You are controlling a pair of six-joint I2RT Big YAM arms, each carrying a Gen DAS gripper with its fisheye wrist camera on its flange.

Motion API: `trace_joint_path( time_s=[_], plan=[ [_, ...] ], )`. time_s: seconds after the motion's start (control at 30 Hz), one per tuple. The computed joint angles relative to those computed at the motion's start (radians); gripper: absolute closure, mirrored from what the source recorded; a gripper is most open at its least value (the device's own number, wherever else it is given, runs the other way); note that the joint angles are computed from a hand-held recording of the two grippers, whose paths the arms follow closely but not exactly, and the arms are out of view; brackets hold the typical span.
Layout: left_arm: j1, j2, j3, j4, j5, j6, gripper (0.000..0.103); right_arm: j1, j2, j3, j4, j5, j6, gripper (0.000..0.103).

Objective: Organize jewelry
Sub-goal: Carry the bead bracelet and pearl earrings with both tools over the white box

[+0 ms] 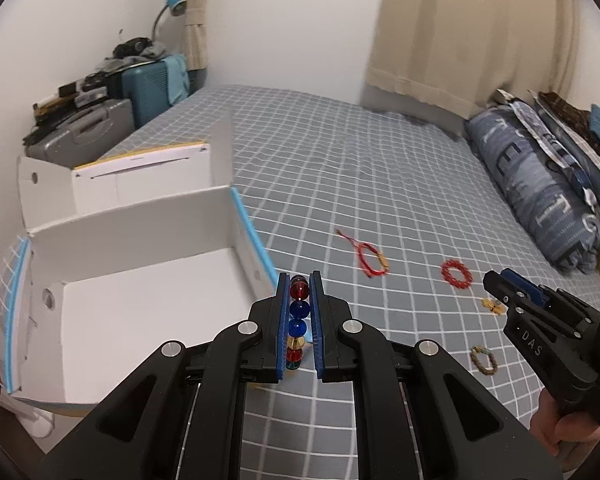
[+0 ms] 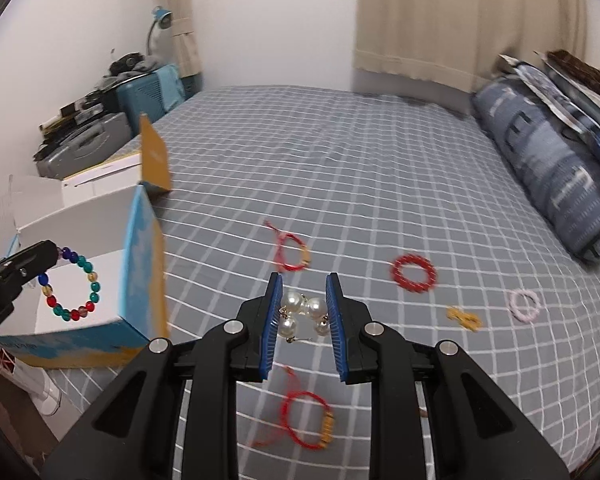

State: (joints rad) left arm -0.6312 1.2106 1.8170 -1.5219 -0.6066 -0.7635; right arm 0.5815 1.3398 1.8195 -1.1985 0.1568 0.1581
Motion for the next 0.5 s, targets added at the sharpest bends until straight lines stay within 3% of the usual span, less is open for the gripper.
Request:
trace_joint_path(
  time_s=[0.5],
  plan=[
    [0.198,-0.16,-0.105,-0.097,-0.031,-0.029,0.094,0.231,0.206,0.243,-0.02,-0.005,-0.007,0.081]
  ],
)
